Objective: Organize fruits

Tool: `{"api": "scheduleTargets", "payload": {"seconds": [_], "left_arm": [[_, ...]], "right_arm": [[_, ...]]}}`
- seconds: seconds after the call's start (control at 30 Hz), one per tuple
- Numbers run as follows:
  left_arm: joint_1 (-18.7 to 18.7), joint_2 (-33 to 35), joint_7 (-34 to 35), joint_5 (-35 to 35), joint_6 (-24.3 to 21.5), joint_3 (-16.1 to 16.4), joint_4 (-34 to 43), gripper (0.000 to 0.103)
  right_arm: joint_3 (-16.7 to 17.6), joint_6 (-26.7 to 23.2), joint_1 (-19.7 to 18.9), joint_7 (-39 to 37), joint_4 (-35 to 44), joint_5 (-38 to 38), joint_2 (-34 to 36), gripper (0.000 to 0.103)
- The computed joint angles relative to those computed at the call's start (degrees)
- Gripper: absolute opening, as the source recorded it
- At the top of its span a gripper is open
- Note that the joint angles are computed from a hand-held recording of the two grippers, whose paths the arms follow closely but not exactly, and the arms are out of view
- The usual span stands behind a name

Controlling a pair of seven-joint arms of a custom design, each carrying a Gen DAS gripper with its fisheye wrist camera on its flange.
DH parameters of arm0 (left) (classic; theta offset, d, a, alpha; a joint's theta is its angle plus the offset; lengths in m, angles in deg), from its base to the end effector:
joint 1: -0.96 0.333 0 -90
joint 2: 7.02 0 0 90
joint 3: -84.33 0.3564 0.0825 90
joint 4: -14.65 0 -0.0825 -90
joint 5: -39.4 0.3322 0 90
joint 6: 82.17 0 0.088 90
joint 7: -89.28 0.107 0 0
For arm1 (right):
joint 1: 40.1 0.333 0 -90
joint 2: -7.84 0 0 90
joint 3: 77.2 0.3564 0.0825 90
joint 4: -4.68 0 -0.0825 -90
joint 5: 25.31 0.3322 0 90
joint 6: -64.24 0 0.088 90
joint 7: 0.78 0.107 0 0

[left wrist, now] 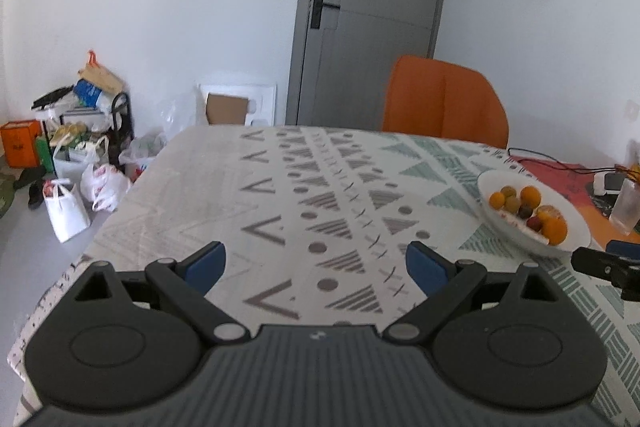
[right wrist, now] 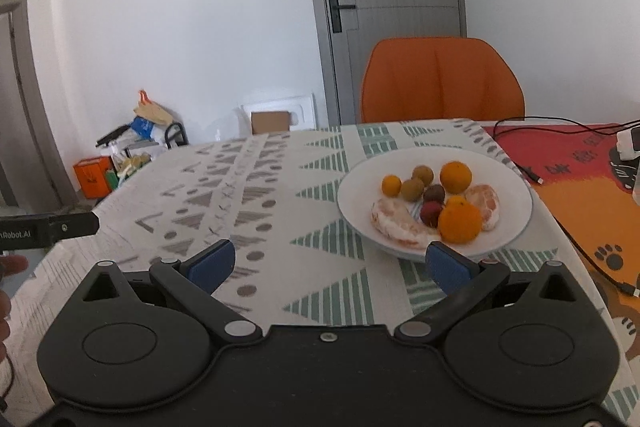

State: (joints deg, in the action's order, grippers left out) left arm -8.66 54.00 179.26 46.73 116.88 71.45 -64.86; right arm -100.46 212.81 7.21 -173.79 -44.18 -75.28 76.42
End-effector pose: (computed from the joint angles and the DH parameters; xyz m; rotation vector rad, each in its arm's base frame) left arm 0.7264 -0.2384 0.2608 -1.3945 1.9129 -1.2054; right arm 0.6499 0.5070 0.2771 -1.3619 1.7427 -0.9190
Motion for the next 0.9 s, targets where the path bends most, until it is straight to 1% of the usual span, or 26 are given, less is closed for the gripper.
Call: {"api": "scheduleTargets", "payload": {"seconds": [0.2, 0.37, 0.5, 0.7, 0.8, 0.9], "left_arm": [[-1.34, -1.52, -0.06, -1.82, -0.57, 2.67, -1.96, 0.096], [-2.17, -3.19, 0.51, -2.62, 1.14, 4.01, -4.34, 0.096], [-2.27, -3.83, 0.79, -2.96, 1.86, 3.92, -5.12, 0.096], [-2.66, -4.58, 1.09, -3.41, 3.15, 4.1, -6.4, 0.096], [-2.89, -4.69, 1.19, -3.77, 3.64, 4.34, -6.62, 0.096], [-3.0, -4.74, 1.34, -3.91, 3.7, 4.38, -6.69, 0.096]], "right_arm": [[1.54, -2.39, -0.83, -3.73, 3.71, 2.53, 1.95, 0.103], [1.06, -1.36, -0.68, -2.91, 2.98, 3.2, 1.51, 0.103], [-0.29, -0.66, 0.52, -0.75, 0.24, 1.77, -0.02, 0.103], [-0.63, 0.26, 1.04, 1.79, -2.37, -0.08, -1.53, 0.103], [-0.73, 1.71, 1.02, 3.32, -3.68, -0.96, -2.2, 0.103], [-0.55, 1.43, 0.98, 3.4, -3.67, -1.24, -2.27, 0.103]]}}
